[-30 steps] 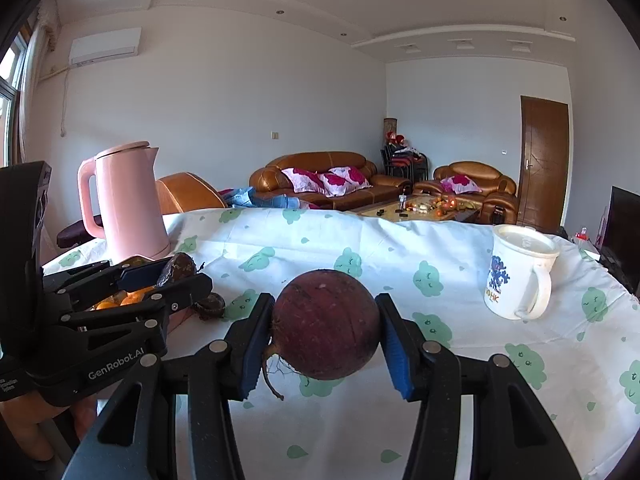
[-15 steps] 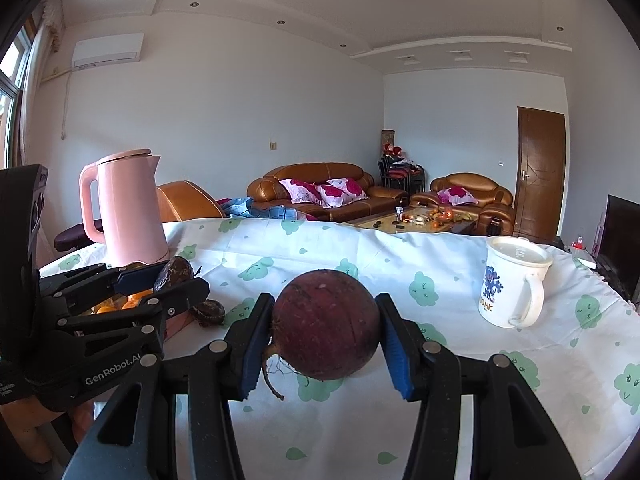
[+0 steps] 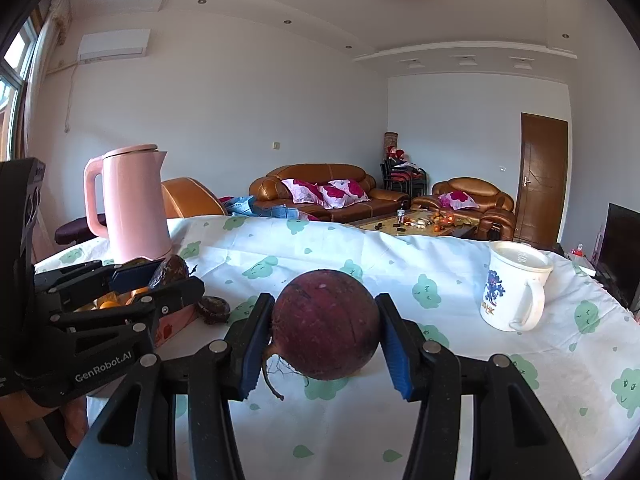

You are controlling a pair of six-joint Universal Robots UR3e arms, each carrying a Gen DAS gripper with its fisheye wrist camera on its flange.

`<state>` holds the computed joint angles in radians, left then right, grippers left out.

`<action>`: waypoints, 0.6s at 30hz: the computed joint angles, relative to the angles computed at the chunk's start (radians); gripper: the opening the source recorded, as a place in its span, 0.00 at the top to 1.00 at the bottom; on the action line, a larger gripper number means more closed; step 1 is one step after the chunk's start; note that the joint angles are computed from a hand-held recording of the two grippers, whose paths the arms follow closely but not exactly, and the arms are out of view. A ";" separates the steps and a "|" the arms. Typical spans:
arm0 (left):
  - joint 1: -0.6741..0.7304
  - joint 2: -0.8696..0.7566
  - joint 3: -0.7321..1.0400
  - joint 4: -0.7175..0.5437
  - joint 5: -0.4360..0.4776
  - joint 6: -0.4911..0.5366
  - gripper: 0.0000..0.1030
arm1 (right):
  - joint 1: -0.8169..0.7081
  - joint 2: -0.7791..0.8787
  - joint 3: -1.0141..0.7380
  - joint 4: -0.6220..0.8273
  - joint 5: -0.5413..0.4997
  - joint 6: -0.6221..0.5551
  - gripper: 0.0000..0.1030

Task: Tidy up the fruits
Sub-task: 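Carry the radish and dark fruit toward the pink tin with both grippers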

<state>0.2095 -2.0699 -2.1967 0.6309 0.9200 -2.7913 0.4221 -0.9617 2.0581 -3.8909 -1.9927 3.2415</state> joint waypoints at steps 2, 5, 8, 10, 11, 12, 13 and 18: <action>0.011 0.005 -0.010 -0.001 -0.010 0.003 0.61 | 0.012 0.004 -0.012 0.008 -0.009 -0.005 0.49; 0.026 0.014 -0.025 -0.002 -0.023 0.008 0.61 | 0.025 0.009 -0.023 0.018 -0.013 -0.003 0.49; 0.047 0.022 -0.038 -0.007 -0.038 0.018 0.61 | 0.038 0.014 -0.038 0.031 -0.014 -0.001 0.49; 0.061 0.028 -0.046 -0.013 -0.047 0.023 0.61 | 0.047 0.019 -0.054 0.043 -0.016 -0.004 0.49; 0.067 0.032 -0.049 -0.016 -0.050 0.025 0.61 | 0.051 0.020 -0.059 0.049 -0.014 -0.004 0.49; 0.075 0.035 -0.053 -0.021 -0.057 0.028 0.61 | 0.055 0.021 -0.064 0.054 -0.016 -0.004 0.49; 0.080 0.038 -0.056 -0.022 -0.060 0.029 0.61 | 0.060 0.023 -0.070 0.058 -0.018 -0.005 0.49; 0.108 0.046 -0.074 -0.016 -0.072 0.040 0.61 | 0.076 0.031 -0.105 0.091 -0.013 -0.002 0.49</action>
